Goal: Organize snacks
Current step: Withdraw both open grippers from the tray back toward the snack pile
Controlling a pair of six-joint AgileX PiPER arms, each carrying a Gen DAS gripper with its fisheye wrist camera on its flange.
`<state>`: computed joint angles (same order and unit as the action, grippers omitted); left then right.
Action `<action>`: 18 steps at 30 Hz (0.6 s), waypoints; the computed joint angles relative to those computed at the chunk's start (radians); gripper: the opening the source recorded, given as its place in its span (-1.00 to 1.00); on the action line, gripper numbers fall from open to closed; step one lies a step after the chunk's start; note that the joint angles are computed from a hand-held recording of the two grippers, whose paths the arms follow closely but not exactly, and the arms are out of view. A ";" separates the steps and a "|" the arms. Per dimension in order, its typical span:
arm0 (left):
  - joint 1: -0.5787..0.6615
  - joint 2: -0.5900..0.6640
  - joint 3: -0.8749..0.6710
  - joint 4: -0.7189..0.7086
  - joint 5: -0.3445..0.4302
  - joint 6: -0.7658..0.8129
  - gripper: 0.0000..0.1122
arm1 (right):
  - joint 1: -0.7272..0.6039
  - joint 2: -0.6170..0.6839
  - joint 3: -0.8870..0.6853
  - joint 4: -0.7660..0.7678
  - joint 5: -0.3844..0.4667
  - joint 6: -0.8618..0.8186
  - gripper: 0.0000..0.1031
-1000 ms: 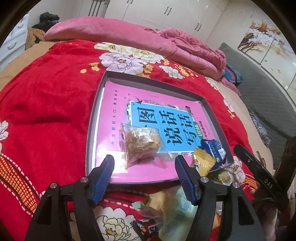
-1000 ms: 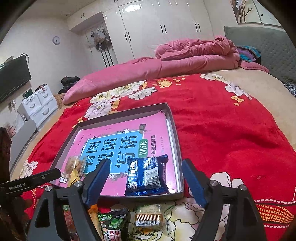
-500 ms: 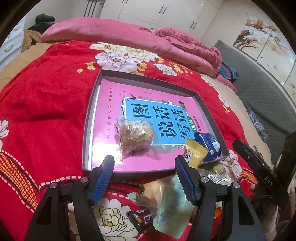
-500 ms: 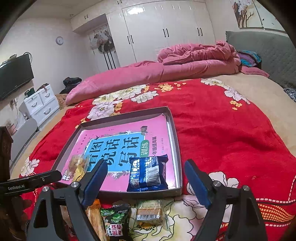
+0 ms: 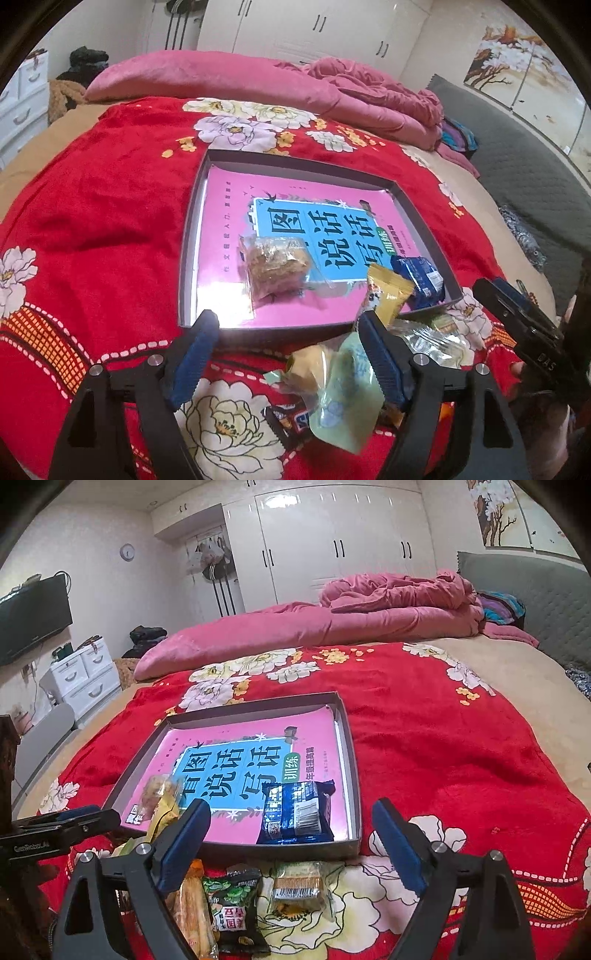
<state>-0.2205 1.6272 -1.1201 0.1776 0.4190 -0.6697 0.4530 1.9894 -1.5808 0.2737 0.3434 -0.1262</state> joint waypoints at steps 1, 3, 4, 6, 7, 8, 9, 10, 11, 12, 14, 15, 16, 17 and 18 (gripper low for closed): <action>-0.001 -0.004 0.005 -0.009 -0.001 0.011 0.41 | 0.001 -0.006 0.009 0.003 -0.002 -0.004 0.77; -0.004 -0.011 0.013 -0.009 0.001 0.017 0.41 | 0.003 -0.015 0.021 0.007 -0.005 -0.007 0.79; -0.007 -0.013 0.013 -0.004 0.004 0.014 0.41 | 0.004 -0.018 0.025 0.010 -0.006 -0.011 0.79; -0.010 -0.020 0.020 -0.006 0.008 0.020 0.41 | 0.007 -0.028 0.038 0.020 -0.011 -0.024 0.80; -0.013 -0.023 0.024 -0.009 0.010 0.022 0.41 | 0.008 -0.031 0.043 0.023 -0.012 -0.030 0.80; -0.014 -0.026 0.028 -0.014 0.013 0.028 0.41 | 0.010 -0.035 0.048 0.027 -0.013 -0.037 0.80; -0.015 -0.030 0.031 -0.017 0.014 0.032 0.41 | 0.013 -0.038 0.052 0.030 -0.014 -0.041 0.80; -0.017 -0.033 0.034 -0.020 0.014 0.035 0.41 | 0.015 -0.042 0.057 0.033 -0.016 -0.046 0.80; -0.017 -0.039 0.040 -0.020 0.013 0.037 0.41 | 0.017 -0.045 0.061 0.042 -0.017 -0.058 0.80; -0.018 -0.045 0.045 -0.026 0.011 0.044 0.41 | 0.018 -0.049 0.067 0.052 -0.019 -0.069 0.80; -0.018 -0.057 0.057 -0.044 0.008 0.061 0.41 | 0.021 -0.056 0.078 0.067 -0.023 -0.087 0.81; -0.016 -0.063 0.064 -0.061 0.005 0.078 0.41 | 0.022 -0.059 0.081 0.073 -0.024 -0.094 0.81; -0.016 -0.068 0.068 -0.075 0.003 0.093 0.41 | 0.024 -0.063 0.087 0.079 -0.026 -0.101 0.81; -0.019 -0.074 0.074 -0.077 0.002 0.094 0.41 | 0.026 -0.066 0.091 0.086 -0.026 -0.109 0.81; -0.022 -0.077 0.077 -0.081 0.001 0.099 0.41 | 0.026 -0.068 0.093 0.090 -0.025 -0.115 0.81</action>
<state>-0.2424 1.5497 -1.0435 0.0966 0.4199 -0.5710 0.4793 1.9218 -1.4881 0.3639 0.3182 -0.2416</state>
